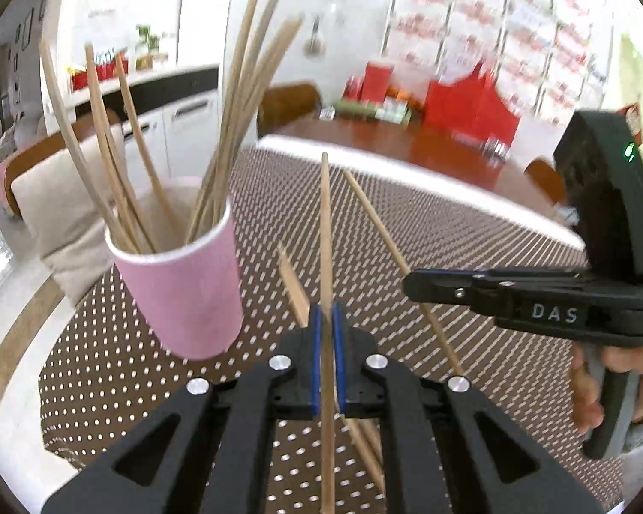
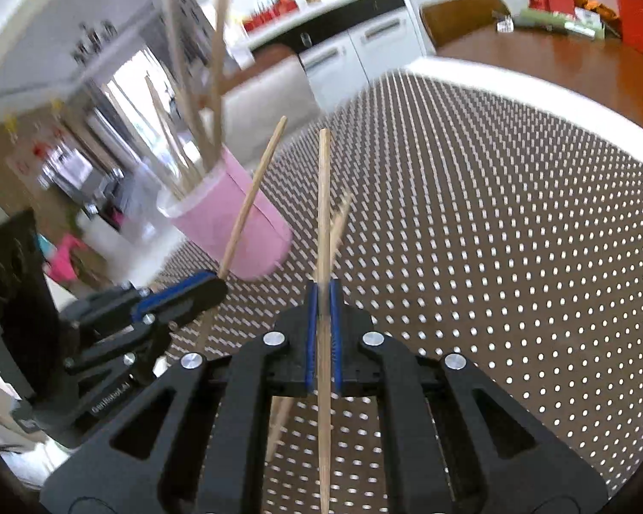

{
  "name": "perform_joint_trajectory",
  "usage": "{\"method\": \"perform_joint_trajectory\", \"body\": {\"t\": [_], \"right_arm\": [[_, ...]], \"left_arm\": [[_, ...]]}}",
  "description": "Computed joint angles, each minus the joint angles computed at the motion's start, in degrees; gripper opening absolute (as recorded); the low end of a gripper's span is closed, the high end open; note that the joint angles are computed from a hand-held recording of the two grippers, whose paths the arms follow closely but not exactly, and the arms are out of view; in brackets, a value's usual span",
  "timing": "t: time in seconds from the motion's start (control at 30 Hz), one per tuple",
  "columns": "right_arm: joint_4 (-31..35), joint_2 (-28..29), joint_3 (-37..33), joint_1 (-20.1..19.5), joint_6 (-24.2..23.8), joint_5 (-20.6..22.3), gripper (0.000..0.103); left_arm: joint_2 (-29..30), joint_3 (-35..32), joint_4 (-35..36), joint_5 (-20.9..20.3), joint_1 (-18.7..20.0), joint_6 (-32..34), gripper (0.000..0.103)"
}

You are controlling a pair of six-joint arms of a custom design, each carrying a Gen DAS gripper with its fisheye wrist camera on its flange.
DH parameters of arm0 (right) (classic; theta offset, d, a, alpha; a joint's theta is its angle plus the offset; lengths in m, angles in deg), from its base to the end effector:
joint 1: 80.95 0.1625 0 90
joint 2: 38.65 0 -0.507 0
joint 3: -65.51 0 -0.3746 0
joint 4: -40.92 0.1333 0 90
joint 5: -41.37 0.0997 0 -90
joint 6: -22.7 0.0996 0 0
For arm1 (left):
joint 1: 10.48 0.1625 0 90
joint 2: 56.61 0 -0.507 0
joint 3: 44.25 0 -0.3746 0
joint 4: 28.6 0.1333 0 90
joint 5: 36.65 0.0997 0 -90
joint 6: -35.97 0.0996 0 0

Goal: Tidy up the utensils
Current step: 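Raise both held chopsticks upright above the pink cup, then lower both chopsticks into the pink cup and open both tools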

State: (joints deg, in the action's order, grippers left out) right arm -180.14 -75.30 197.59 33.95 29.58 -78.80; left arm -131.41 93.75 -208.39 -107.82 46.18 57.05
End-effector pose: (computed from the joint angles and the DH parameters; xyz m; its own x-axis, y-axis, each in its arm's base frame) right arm 0.2871 -0.4208 0.0803 -0.9419 -0.0094 0.3358 -0.2310 0.7437 -0.6273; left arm -0.0999 -0.4528 0.2777 -0.6351 0.6415 -0.4303 0.7715 0.5534 -0.3138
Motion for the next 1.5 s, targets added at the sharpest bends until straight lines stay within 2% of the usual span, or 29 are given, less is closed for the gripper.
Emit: {"method": "perform_joint_trajectory", "body": {"t": [0.23,0.5,0.73,0.9,1.03,1.27,1.5], "right_arm": [[-15.2,1.97,0.07,4.9,-5.53,1.11,0.006],[-22.34,7.51,-9.55,8.35,-13.54,3.42,0.006],[-24.13,10.83,-16.69,8.2,-17.78,6.61,0.006],[-25.5,13.38,-21.99,8.13,-22.58,6.32,0.006],[-27.02,14.67,-24.8,7.13,-24.32,7.29,0.006],[-29.49,16.73,-28.42,6.4,-28.17,7.07,0.006],[-31.9,17.94,-29.32,5.78,-30.17,7.24,0.006]], "left_arm": [[-3.96,3.63,-11.51,-7.31,-0.51,3.22,0.006],[-7.01,4.53,-23.26,-14.3,1.74,5.33,0.006],[-4.4,0.63,-31.13,-16.01,4.69,4.82,0.006],[-1.04,-2.66,-34.58,-16.92,5.94,3.57,0.006],[2.39,-4.73,-38.9,-17.25,6.51,2.34,0.006],[7.57,-6.3,-46.55,-16.63,7.36,2.85,0.006],[10.68,-6.96,-49.8,-16.71,8.4,2.64,0.006]]}}
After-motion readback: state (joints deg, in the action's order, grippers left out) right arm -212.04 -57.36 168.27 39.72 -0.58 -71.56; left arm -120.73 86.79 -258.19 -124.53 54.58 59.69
